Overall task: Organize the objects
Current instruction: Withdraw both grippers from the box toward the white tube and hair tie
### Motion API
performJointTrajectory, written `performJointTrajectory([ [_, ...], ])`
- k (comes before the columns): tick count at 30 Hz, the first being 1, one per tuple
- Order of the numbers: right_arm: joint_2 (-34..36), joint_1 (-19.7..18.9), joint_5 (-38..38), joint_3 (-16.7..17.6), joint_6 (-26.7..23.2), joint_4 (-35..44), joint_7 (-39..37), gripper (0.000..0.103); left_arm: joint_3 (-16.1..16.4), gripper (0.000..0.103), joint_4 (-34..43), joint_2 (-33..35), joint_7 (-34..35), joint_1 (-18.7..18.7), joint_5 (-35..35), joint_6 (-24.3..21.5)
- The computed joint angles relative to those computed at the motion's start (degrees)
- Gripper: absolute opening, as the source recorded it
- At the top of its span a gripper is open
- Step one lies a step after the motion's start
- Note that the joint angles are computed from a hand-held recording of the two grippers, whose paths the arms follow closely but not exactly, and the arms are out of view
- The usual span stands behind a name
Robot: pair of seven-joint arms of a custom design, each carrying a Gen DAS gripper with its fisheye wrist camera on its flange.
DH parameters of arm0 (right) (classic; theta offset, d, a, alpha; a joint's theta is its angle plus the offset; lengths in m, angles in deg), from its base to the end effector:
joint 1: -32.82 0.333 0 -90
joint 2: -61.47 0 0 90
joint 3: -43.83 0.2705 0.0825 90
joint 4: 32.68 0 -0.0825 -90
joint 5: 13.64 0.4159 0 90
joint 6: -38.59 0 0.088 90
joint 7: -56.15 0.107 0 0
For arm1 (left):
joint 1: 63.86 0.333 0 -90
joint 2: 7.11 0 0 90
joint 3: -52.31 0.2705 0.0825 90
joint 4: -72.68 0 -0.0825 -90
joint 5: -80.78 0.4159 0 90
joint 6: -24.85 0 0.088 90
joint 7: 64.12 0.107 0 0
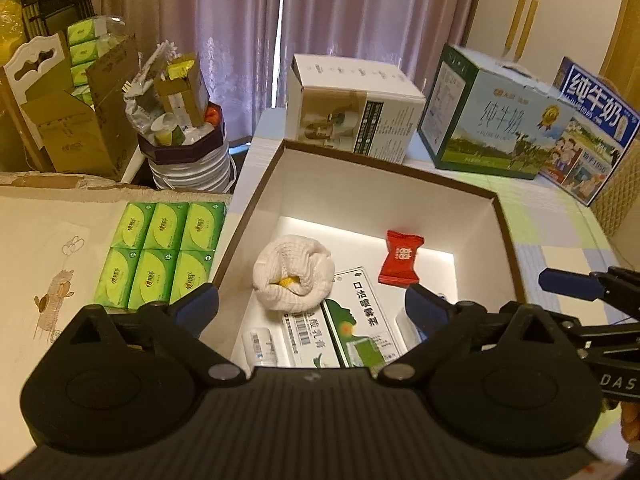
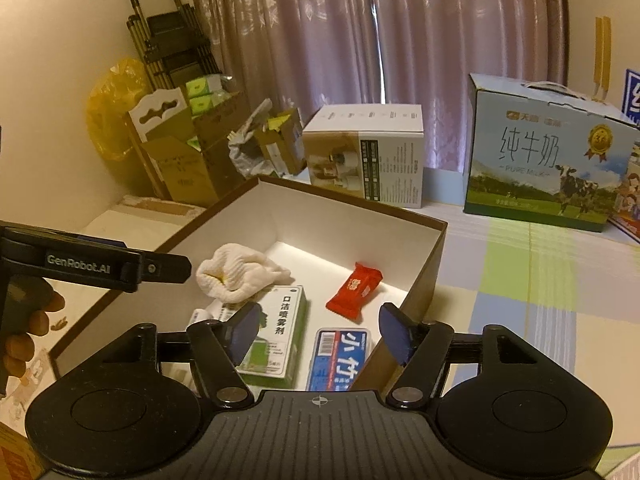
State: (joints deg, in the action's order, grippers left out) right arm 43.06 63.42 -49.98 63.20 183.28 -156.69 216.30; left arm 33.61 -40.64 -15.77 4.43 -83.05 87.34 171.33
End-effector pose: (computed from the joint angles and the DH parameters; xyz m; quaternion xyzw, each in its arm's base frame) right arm 0.3423 0.4372 0.5427 -0.6628 0.6168 -0.2148 0.3662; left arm 0.4693 -0.3786 0.5612 -0.5261 0.7712 -0.3207 0.1600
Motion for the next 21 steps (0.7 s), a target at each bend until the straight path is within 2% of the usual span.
performJointTrajectory([
  [8, -5.27, 0.76, -0.41, 2.20, -2.24, -2.66, 3.65, 0.064, -0.38, 0.099, -7.68, -9.26, 0.25, -0.47, -3.94, 1.97],
  [12, -8.26, 1.52, 0.24, 3.18, -4.15, -4.07, 4.46, 0.064, -0.81, 0.099, -11.36, -13.74, 0.67, -0.99, -6.69, 1.52],
  [21, -16.27, 4.13, 5.48, 3.84, -4.85, -10.01, 6.99, 0.065, -1.87, 0.099, -17.02, -21.53, 1.74, -3.55, -11.64, -0.83],
])
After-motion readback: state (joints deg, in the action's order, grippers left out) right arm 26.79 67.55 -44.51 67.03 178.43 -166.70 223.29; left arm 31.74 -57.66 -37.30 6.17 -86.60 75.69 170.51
